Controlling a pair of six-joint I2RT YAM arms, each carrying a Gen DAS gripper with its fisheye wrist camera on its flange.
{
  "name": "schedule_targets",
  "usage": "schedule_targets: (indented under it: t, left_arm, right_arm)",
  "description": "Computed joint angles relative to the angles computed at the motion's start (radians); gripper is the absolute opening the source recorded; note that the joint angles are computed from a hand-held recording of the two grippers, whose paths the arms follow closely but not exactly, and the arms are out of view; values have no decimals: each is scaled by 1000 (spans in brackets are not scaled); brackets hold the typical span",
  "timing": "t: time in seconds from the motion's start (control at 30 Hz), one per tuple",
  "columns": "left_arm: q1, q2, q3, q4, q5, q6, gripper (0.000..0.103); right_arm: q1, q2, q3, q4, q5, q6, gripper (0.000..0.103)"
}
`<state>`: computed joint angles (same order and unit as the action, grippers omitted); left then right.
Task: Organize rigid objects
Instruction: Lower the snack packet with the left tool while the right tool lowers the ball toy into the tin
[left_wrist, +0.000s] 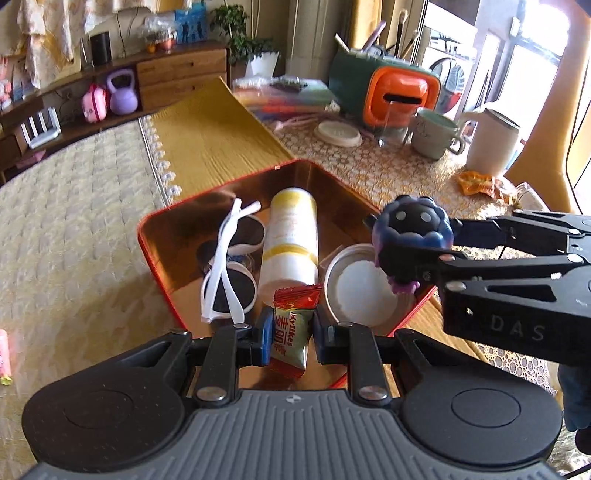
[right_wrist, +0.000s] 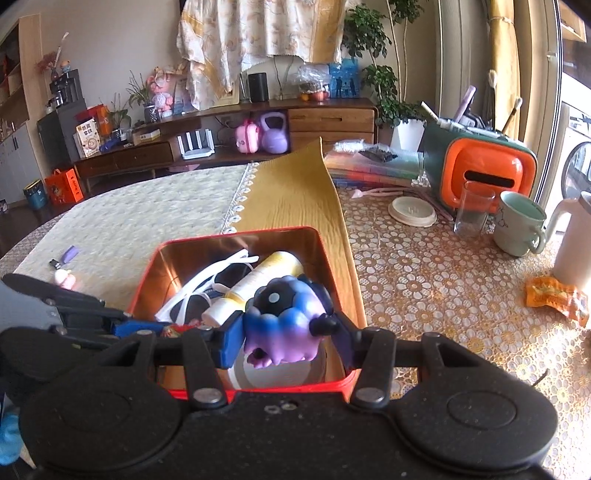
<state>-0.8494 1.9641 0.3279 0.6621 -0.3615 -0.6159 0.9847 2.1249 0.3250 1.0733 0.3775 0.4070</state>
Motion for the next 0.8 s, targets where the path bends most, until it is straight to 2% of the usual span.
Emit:
schedule_targets:
  t: [0.33,0.73,0.8]
  left_arm:
    - [23,104,87,-47,22,14,21]
    - [16,111,108,-81,1,43,21]
    - [18,106,108,-88,5,44,21]
  right_arm:
    - [-10,65,40,-2,-19,6,49]
    - [-25,84,23,43,-44,8,51]
    - [-25,84,16,52,-45,14,53]
